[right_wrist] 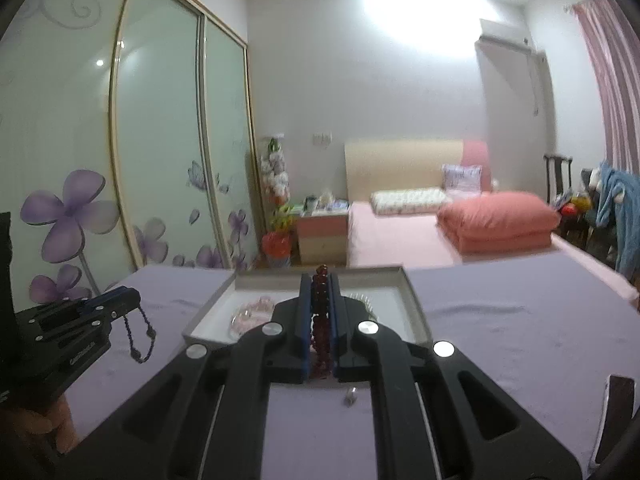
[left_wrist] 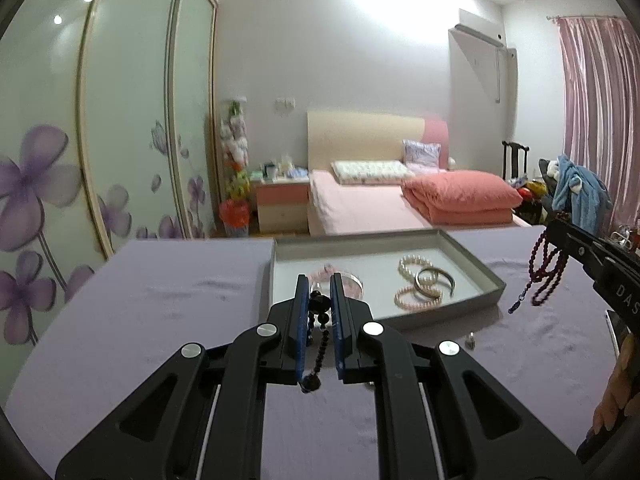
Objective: Organize jewelry
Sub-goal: 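Carry the black bracelet in the left tool while the right tool carries the red beads to the tray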
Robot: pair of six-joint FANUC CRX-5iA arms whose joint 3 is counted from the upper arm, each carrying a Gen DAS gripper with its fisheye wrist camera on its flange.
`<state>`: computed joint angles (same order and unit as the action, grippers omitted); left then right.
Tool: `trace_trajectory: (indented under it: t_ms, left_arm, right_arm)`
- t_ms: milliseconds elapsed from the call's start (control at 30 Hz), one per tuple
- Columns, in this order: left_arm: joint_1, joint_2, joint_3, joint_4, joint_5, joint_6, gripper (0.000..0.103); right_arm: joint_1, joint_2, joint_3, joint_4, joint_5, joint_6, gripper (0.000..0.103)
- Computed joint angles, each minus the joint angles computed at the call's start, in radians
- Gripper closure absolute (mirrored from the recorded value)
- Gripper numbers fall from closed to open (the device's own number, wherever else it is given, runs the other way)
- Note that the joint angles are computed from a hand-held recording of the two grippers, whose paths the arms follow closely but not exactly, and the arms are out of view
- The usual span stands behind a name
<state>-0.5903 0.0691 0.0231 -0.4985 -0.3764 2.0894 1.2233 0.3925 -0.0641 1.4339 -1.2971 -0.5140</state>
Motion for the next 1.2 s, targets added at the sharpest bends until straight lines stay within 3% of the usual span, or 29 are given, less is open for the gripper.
trace_trajectory:
  t_ms: [400, 1000, 1200]
  left_arm:
    - [-0.092, 0.001, 0.05, -0.333, -0.022, 0.32, 0.091]
    - [-0.109, 0.019, 0.068, -0.364, -0.027, 0.346, 0.091]
    - [-0.082, 0.03, 0.069, -0.29, -0.001, 0.273, 0.091]
  right_arm:
    - [-0.016, 0.046, 0.028, 0.102, -0.088, 0.011, 0.095]
    - [-0.028, 0.082, 0.059, 0.11, -0.117, 0.012, 0.095]
    - [-0.035, 0.078, 0.059, 0.109, -0.104, 0.017, 0.095]
